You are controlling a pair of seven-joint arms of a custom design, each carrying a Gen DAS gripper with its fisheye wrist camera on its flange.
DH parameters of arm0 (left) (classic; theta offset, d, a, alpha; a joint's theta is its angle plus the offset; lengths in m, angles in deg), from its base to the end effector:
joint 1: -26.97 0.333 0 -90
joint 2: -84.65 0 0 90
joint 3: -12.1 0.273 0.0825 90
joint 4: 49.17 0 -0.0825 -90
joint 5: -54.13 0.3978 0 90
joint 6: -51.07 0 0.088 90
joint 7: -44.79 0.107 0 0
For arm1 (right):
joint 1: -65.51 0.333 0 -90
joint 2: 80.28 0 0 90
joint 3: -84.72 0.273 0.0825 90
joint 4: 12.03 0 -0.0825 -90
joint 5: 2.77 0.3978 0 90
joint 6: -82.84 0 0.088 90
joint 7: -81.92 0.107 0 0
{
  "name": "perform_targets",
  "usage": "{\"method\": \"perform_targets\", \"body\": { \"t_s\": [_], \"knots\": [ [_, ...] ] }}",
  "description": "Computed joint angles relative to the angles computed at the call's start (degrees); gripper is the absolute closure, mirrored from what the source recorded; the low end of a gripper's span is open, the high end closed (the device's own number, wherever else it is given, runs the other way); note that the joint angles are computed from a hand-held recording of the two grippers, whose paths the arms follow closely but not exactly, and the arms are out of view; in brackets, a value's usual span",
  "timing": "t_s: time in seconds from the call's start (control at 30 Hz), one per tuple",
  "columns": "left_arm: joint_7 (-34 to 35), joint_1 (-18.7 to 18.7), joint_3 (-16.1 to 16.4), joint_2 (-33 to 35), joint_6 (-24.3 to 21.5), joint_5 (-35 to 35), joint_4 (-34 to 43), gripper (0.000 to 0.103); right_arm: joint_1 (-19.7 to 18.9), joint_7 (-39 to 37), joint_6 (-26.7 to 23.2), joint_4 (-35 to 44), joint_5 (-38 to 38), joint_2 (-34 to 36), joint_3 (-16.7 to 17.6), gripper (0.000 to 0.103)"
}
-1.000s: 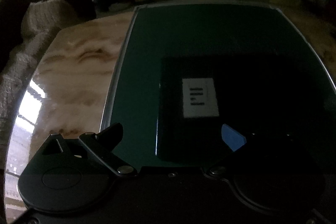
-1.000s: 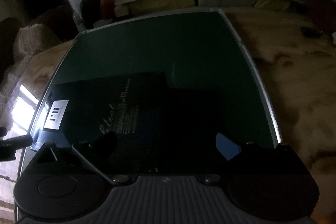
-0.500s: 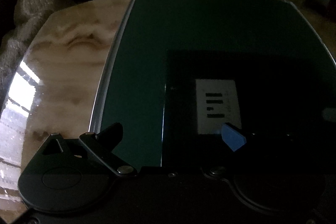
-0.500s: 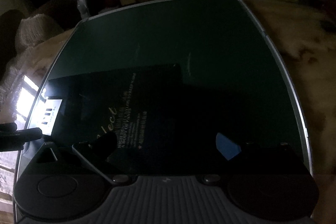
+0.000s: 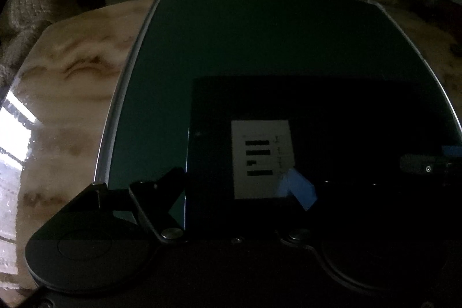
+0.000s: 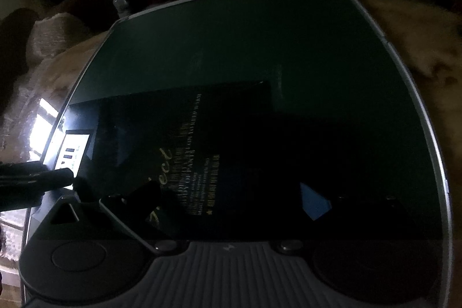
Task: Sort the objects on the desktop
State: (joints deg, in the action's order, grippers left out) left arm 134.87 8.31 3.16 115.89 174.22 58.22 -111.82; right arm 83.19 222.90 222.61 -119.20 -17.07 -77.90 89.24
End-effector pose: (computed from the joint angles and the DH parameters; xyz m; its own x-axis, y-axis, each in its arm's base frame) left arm 0.6741 -0.3122 0.5318 -0.4484 -0.8938 0.0087 -0.7792 0.3861 -0.4936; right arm 0.5801 0.2356 0.4989 -0.2821 -0.9315 -0.2297 -0.7987 0.3607 -0.4817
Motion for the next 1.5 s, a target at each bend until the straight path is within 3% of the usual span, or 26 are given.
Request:
{"method": "perform_targets", "body": {
  "t_s": [0.23, 1.03, 1.07, 1.13, 1.2, 1.23, 1.27, 1.3, 1.33, 1.37, 1.43, 1.5],
  "knots": [
    [0.76, 0.38, -0.17, -0.47, 1.3, -0.5, -1.25, 0.025, -0.07, -3.59, 1.95, -0.29, 3.92, 0.27, -0.01, 0.0],
    [0.83, 0.54, -0.39, -2.01, 3.19, -1.18, -3.85, 0.025, 0.61, -1.31, 0.78, 1.04, 0.24, 0.86, -0.02, 0.0],
    [1.35, 0.74, -0.64, -2.49, 3.7, -1.5, -4.55, 0.035, 0.57, -1.85, 1.33, 0.85, 0.72, 0.69, 0.05, 0.0],
    [8.27, 3.97, -4.61, -2.41, 1.2, -9.53, -3.47, 0.061, 0.12, -5.26, 3.17, 0.43, 4.73, 0.54, 0.69, 0.008],
    [10.84, 2.81, -4.77, -3.05, 0.84, -10.0, -3.68, 0.068, -0.47, -10.47, 5.05, 0.59, 11.06, 1.04, 2.02, 0.042],
    [10.25, 0.71, -3.33, -3.69, 1.82, -6.4, -4.64, 0.066, 1.02, -9.31, 2.6, 2.19, 8.35, 1.63, 1.1, 0.04],
    [9.57, 0.27, -2.72, -3.82, 1.84, -5.57, -4.84, 0.054, 1.89, -6.07, 0.7, 3.17, 2.84, 1.9, 0.86, 0.031],
    [8.9, -0.02, -2.22, -3.96, 1.88, -4.82, -5.08, 0.044, 2.53, -3.11, -1.3, 3.65, -2.01, 1.81, 0.63, 0.009],
    [8.44, 0.42, -1.92, -4.36, 2.23, -5.01, -5.81, 0.033, 2.99, 0.16, -3.36, 3.43, -6.57, 1.27, 0.36, 0.002],
    [8.43, 0.98, -1.64, -5.17, 3.36, -5.04, -7.32, 0.03, 3.57, 1.63, -3.84, 2.61, -8.07, 0.6, -0.43, 0.0],
    [7.81, 1.87, -1.19, -5.03, 2.97, -5.2, -7.25, 0.019, 1.6, 0.46, 0.69, -1.38, -1.76, -1.75, -0.17, 0.0],
    [5.74, 2.52, -0.21, -4.65, 3.51, -4.5, -6.86, 0.016, 0.95, 1.1, 3.4, -3.58, 0.27, -3.07, -0.22, 0.0]
  ]
}}
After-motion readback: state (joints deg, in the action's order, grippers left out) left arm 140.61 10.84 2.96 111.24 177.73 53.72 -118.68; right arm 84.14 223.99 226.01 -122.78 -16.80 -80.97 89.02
